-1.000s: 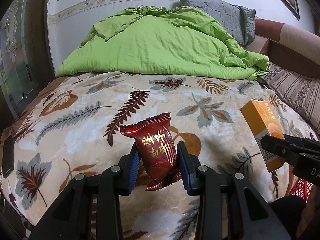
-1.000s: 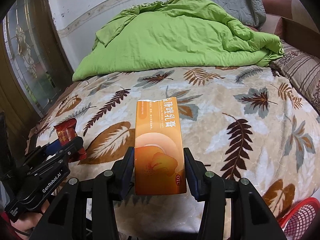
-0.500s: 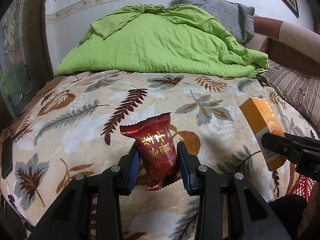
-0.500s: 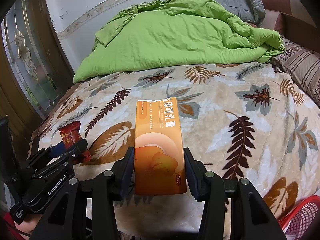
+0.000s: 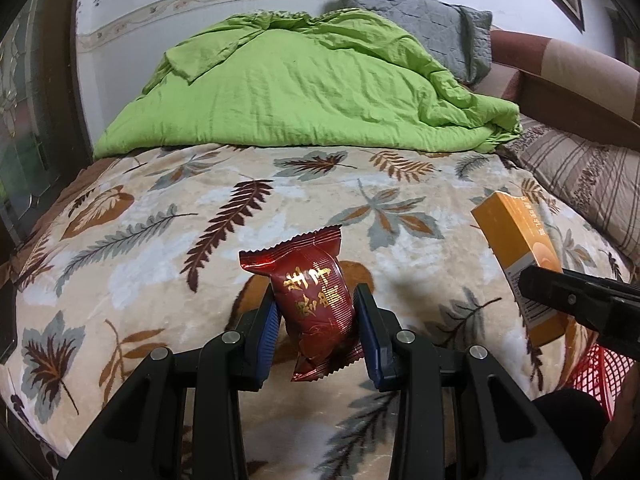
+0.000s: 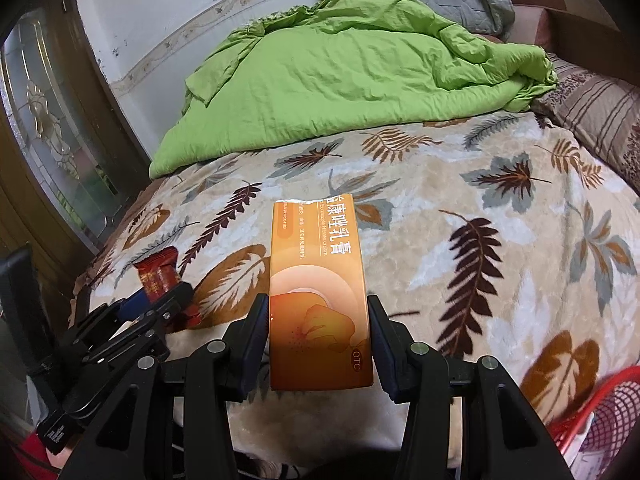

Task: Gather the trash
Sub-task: 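Lift the red wrapper and orange box above the bed with both tools, then carry the wrapper and orange box to the red basket and open both tools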

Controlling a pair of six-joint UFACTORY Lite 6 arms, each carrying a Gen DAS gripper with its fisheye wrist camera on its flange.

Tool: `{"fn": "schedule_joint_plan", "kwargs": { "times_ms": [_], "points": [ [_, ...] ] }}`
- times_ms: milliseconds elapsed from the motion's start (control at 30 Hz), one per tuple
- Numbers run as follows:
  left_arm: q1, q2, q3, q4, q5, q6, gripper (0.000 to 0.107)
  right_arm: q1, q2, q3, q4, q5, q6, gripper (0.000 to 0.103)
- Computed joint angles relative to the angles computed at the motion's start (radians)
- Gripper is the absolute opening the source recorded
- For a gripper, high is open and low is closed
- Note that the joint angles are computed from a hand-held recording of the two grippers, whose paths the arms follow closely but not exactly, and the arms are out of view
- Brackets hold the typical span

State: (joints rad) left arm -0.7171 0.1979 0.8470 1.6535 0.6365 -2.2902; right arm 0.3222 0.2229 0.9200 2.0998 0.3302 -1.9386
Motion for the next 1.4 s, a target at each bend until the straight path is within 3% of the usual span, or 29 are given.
{"fn": "schedule_joint_plan", "kwargs": {
  "times_ms": [367,967,1067,1233,1333,1400],
  "points": [
    [-0.084,-0.015,0.067,-0.090,-0.009,0.116,0.035,-0.158,-0.238,-0.199,-0.179,0.083,0.130,0.051],
    [-0.200,0.075,0.270,-0.207,-0.010,0.292,0.035,-0.537,-0.453,-0.380,-0.510,0.231,0.329,0.051],
    [-0.214,0.089,0.309,-0.198,-0.065,0.297,0.035,-0.639,-0.474,-0.402,-0.578,0.268,0.357,0.051],
    [-0.221,0.156,0.431,-0.223,-0.271,0.362,0.035,-0.889,-0.497,-0.412,-0.718,0.374,0.403,0.051],
    [-0.237,0.249,0.563,-0.368,-0.378,0.533,0.035,-1.034,-0.494,-0.404,-0.776,0.428,0.402,0.051],
    [-0.254,0.327,0.671,-0.564,-0.434,0.738,0.035,-1.140,-0.476,-0.395,-0.810,0.470,0.390,0.051]
  ]
}}
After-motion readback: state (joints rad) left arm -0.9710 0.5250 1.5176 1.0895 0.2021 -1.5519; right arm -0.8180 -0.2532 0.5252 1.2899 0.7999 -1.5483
